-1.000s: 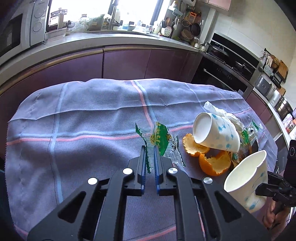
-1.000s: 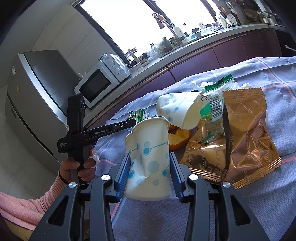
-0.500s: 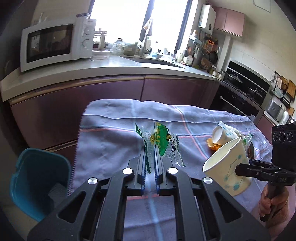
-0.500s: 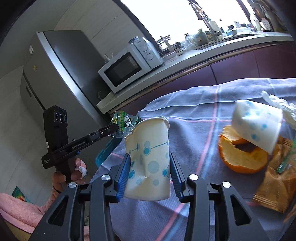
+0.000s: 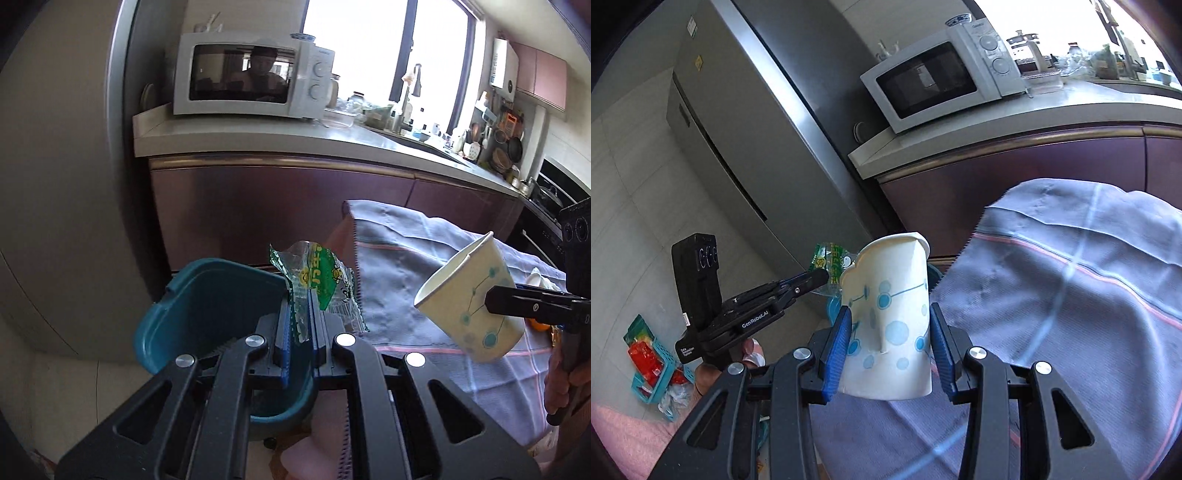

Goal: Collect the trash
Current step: 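Carry the cup and wrapper to the teal bin while both tools open to drop them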

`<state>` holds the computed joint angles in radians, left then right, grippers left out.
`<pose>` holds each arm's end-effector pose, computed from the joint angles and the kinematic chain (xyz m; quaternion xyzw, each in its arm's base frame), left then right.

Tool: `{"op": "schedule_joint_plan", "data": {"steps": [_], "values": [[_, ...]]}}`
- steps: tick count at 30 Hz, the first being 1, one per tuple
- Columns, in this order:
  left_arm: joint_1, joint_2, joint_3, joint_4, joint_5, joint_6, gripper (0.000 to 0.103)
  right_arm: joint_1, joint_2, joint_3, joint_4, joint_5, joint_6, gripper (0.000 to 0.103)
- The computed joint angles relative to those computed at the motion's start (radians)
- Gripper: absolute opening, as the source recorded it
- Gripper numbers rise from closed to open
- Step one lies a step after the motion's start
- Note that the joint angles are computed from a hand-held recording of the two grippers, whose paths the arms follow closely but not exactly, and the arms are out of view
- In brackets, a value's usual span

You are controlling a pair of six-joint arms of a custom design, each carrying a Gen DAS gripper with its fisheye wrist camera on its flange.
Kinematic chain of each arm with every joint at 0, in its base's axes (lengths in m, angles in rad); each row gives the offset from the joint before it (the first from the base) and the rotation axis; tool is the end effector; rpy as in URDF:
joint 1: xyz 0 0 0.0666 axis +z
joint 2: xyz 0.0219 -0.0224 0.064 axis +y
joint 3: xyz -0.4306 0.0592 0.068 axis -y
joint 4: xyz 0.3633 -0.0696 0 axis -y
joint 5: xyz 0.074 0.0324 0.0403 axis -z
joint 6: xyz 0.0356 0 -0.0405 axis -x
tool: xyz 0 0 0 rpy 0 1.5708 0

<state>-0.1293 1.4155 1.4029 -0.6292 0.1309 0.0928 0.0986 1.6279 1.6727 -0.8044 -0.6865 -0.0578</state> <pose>0.4686 -0.0660 0.4964 0.0456 0.8914 -0.1077 0.4378 0.5459 0.0763 0.5028 -0.1504 0.8624 0.3373 0.3463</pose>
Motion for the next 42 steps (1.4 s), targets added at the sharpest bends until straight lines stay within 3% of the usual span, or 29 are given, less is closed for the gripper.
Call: {"op": "schedule_joint_plan", "data": {"steps": [8,18,21,23,33,42], "values": [[0.069,0.042,-0.007,-0.023,-0.032,-0.019,0.01,0.088,0.159,0.192,-0.104,0.076,-0.004,0.04],[0.074,0.141,0.04,-0.054,-0.055,-0.001,0.011,0.146,0.288,0.336,-0.221,0.165,-0.028,0.042],[0.073,0.167,0.053,-0.065,-0.053,0.005,0.019,0.146,0.302,0.346,-0.224,0.181,-0.053,0.043],[0.066,0.176,0.051,-0.059,-0.061,0.01,0.024,0.143,0.291,0.329,-0.215,0.187,-0.054,0.043],[0.027,0.147,0.023,-0.011,-0.072,0.018,0.028,0.101,0.185,0.179,-0.131,0.148,-0.035,0.043],[-0.019,0.084,0.003,0.027,-0.026,0.011,0.032,0.039,0.022,0.003,-0.051,0.11,0.013,0.047]]}}
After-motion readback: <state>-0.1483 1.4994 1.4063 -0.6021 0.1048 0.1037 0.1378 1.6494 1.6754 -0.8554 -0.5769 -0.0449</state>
